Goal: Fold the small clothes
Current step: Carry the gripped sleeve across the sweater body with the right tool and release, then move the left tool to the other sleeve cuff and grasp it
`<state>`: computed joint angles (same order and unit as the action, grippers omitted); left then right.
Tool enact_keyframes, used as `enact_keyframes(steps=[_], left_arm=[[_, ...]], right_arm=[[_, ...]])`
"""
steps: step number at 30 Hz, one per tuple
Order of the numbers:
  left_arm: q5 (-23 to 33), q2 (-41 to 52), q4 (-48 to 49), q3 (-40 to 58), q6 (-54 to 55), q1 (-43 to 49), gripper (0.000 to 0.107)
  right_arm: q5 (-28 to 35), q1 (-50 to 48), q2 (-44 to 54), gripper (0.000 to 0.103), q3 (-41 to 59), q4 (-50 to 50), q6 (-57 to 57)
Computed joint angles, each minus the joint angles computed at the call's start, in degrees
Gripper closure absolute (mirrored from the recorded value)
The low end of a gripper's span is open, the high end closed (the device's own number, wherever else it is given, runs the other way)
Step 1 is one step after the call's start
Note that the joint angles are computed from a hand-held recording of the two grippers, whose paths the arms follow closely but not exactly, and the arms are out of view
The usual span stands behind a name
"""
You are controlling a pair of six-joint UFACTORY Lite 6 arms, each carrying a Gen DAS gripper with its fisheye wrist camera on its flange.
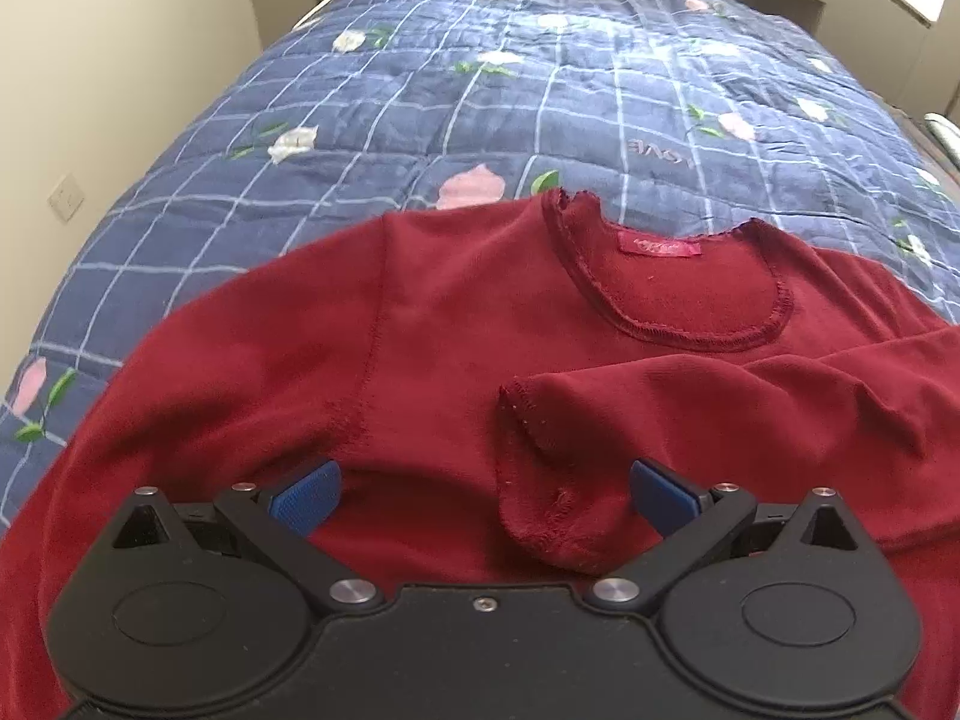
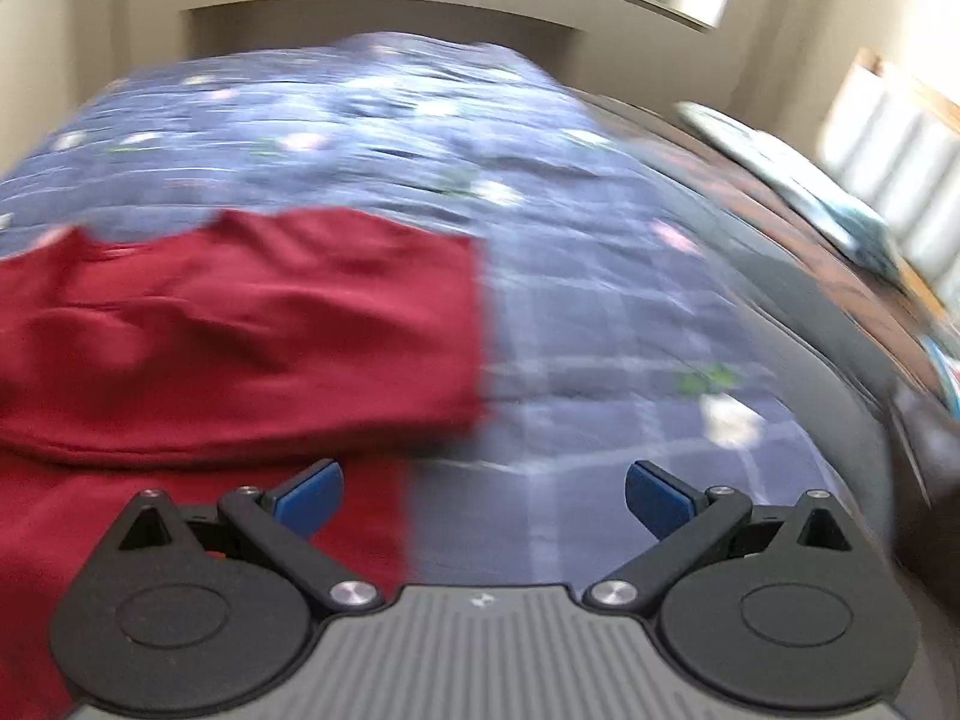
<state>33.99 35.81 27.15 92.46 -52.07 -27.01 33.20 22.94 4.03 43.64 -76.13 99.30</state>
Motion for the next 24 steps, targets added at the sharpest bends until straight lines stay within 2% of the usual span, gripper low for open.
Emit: enact_keyframes(steps=[2, 7, 10, 12, 14, 17, 18, 21, 24], left_arm=[[3.45, 3.27, 0.20, 4.08, -1.05, -0.48, 0.005], [9.78, 9.00, 2.74, 9.61, -2.18, -1.20, 0.004], [8.29, 8.33, 3.31, 7.50, -3.38, -0.89, 0.004], [7.02, 7.54, 3.28, 5.86, -4.39, -0.64, 0.004], [5.76, 6.85, 3.42, 4.45, -5.15, -0.40, 0.004], [5.23, 6.57, 3.71, 3.85, -5.25, -0.46, 0.004], [5.37, 6.79, 3.63, 4.18, -4.81, -0.49, 0.004], [4.74, 6.37, 3.62, 3.46, -4.52, -0.40, 0.004], [3.34, 5.76, 4.01, 2.13, -4.64, -0.15, 0.004]], right_arm=[[0.48, -1.40, 0.51, 0.002, -1.68, -4.39, 3.86], [-1.91, -3.87, 5.39, 0.020, -0.87, -19.45, 11.82], [-3.27, -4.27, 7.46, 0.027, 0.75, -26.63, 14.10], [-3.44, -3.57, 8.34, 0.043, 1.75, -27.65, 13.06], [-3.86, -3.14, 8.68, 0.055, 2.11, -28.41, 12.14], [-3.87, -2.41, 8.13, 0.085, 1.48, -30.66, 12.28], [-3.69, -2.09, 7.89, 0.092, 1.21, -30.74, 11.96], [-4.19, -1.87, 5.79, 0.096, -0.06, -28.49, 11.92], [-9.99, -5.36, 4.15, 0.096, -0.26, -23.55, 13.95]])
